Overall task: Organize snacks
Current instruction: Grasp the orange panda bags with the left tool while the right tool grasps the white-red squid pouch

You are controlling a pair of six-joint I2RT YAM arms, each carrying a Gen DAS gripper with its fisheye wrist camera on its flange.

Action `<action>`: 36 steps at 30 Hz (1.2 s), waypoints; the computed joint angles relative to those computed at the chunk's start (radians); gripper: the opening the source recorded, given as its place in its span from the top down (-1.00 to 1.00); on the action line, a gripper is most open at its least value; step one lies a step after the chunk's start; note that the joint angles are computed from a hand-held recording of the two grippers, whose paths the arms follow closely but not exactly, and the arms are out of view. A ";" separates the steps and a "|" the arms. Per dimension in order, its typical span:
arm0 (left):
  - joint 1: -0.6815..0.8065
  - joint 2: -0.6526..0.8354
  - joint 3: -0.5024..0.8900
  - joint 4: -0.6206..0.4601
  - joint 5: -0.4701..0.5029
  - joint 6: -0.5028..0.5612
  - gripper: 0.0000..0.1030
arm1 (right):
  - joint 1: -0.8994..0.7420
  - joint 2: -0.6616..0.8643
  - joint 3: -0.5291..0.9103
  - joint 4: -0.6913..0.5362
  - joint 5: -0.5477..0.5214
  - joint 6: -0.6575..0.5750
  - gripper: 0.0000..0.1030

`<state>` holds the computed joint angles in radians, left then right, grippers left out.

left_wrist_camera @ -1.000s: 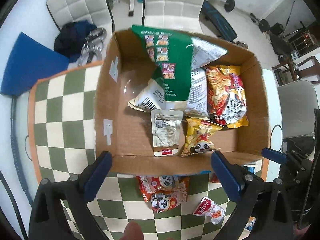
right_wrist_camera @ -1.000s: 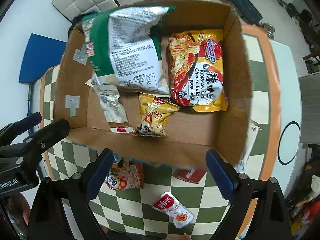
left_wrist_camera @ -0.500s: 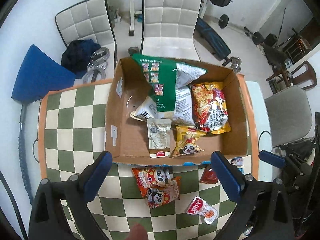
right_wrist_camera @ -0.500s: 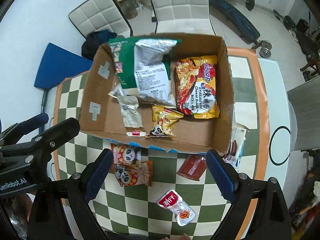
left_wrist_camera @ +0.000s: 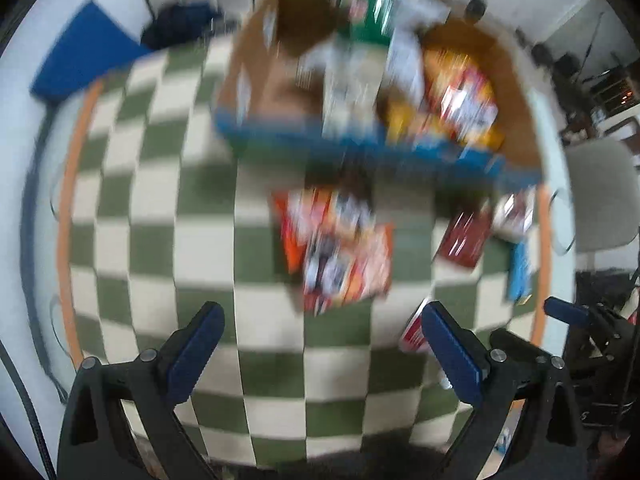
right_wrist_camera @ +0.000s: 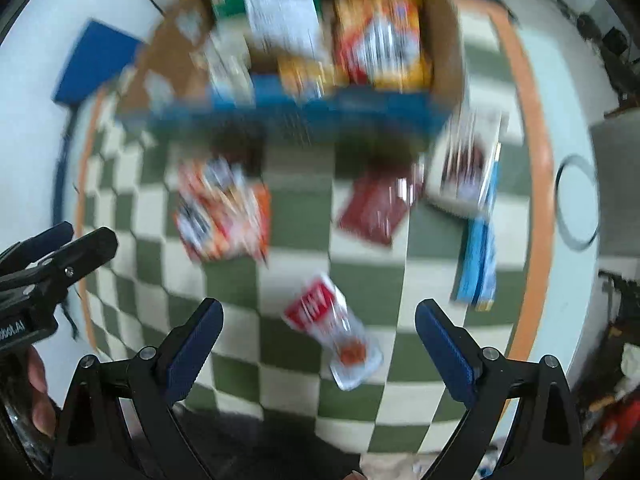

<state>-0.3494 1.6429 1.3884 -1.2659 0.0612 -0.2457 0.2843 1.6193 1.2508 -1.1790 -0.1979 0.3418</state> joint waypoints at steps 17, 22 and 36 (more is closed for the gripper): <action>-0.001 0.337 -0.004 0.174 0.055 0.100 -0.96 | 0.048 0.139 -0.394 0.326 -0.016 0.000 -0.92; 0.004 0.409 0.026 0.176 0.111 0.096 -0.84 | 0.060 0.180 -0.393 0.347 -0.003 -0.024 -0.92; -0.037 0.299 -0.087 0.220 0.122 0.068 0.32 | 0.153 0.196 -0.428 0.373 0.016 -0.045 -0.92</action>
